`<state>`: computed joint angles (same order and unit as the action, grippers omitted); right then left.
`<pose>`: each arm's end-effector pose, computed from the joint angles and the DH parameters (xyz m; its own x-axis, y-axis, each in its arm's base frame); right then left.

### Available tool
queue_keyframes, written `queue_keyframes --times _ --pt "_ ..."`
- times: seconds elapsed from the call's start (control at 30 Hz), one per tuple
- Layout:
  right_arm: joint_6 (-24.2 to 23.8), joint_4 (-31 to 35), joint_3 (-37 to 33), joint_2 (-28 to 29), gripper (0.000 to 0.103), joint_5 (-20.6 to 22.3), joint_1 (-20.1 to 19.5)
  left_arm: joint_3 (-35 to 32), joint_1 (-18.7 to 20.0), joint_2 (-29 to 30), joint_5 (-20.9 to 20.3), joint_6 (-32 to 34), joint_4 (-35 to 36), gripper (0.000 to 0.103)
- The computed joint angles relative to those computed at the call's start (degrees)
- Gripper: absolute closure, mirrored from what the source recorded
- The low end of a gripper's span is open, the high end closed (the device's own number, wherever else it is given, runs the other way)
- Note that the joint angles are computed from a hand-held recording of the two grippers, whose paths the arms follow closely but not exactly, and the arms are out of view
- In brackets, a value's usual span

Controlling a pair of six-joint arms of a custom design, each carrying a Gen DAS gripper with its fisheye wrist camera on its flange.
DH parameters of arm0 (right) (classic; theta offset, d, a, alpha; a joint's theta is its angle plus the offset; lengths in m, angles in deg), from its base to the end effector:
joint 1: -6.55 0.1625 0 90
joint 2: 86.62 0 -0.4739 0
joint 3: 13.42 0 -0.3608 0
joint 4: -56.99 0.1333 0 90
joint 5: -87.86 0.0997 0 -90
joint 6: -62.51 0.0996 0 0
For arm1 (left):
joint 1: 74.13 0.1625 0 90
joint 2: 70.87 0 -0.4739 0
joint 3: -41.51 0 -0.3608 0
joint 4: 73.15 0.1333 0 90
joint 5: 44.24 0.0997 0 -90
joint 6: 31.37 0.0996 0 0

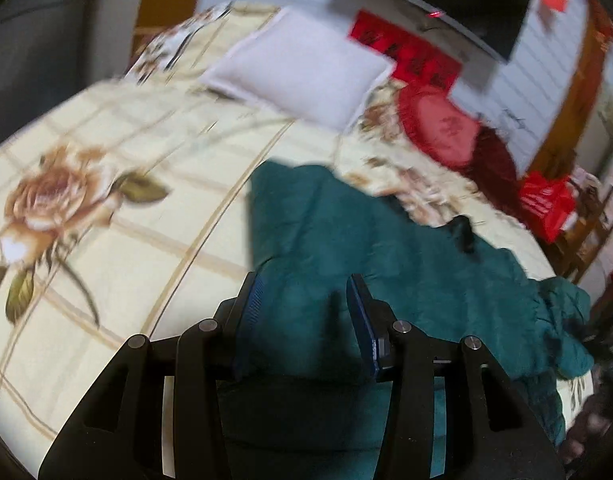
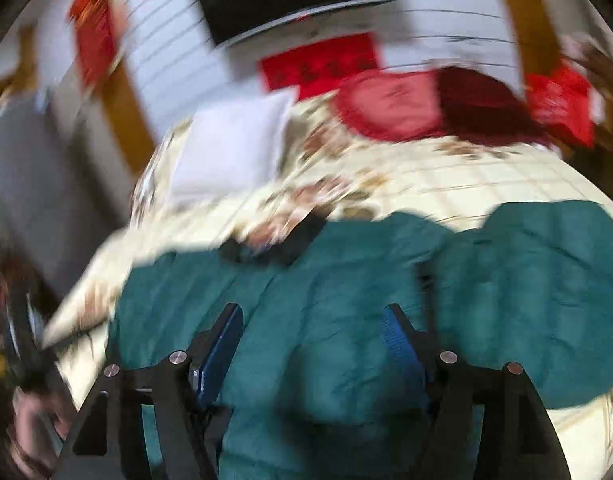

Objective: Fold large clothes

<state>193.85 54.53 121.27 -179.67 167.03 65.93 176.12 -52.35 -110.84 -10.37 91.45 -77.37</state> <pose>-0.0002 -0.2988 0.2569 -0.8489 -0.1605 0.5036 -0.4778 0.6406 -0.6011 -0.1371 -0.2874 0.0525 -0.8894 -0.0301 -0.4562 0.3343 0.6379 -0.6938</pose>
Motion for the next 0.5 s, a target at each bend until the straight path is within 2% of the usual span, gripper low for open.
queue_keyframes --times 0.07,0.13,0.17,0.23,0.3,0.4,0.43,0.5 --pt "0.32 0.62 -2.40 6.27 0.033 7.38 3.31 -1.23 2.02 -0.50 3.19 4.77 -0.41 0.060" --pt "1.23 1.76 -4.13 9.85 0.033 11.23 3.04 -3.47 6.38 0.53 8.12 8.34 0.91 0.060" --pt "1.15 2.10 -4.24 10.22 0.033 11.64 1.77 -4.03 7.24 1.01 8.84 8.87 1.28 0.060" --pt "0.51 4.71 -4.60 10.06 0.032 6.85 -2.42 -4.58 7.29 1.43 8.72 8.95 2.09 0.059" --pt "0.00 6.14 -4.52 9.45 0.029 5.28 -3.78 -4.51 7.01 1.67 8.72 9.45 1.81 0.055" --pt "-2.55 4.86 -4.29 10.81 0.012 5.46 -3.25 -4.28 6.09 2.74 7.48 9.00 1.57 0.055" --pt "-3.35 4.41 -3.98 10.93 0.006 7.04 -2.13 -4.53 5.71 3.27 6.96 8.55 2.23 0.055" --pt "-5.10 3.42 -3.27 10.94 0.000 9.60 -0.58 -4.94 5.09 4.42 6.14 7.70 2.86 0.055"
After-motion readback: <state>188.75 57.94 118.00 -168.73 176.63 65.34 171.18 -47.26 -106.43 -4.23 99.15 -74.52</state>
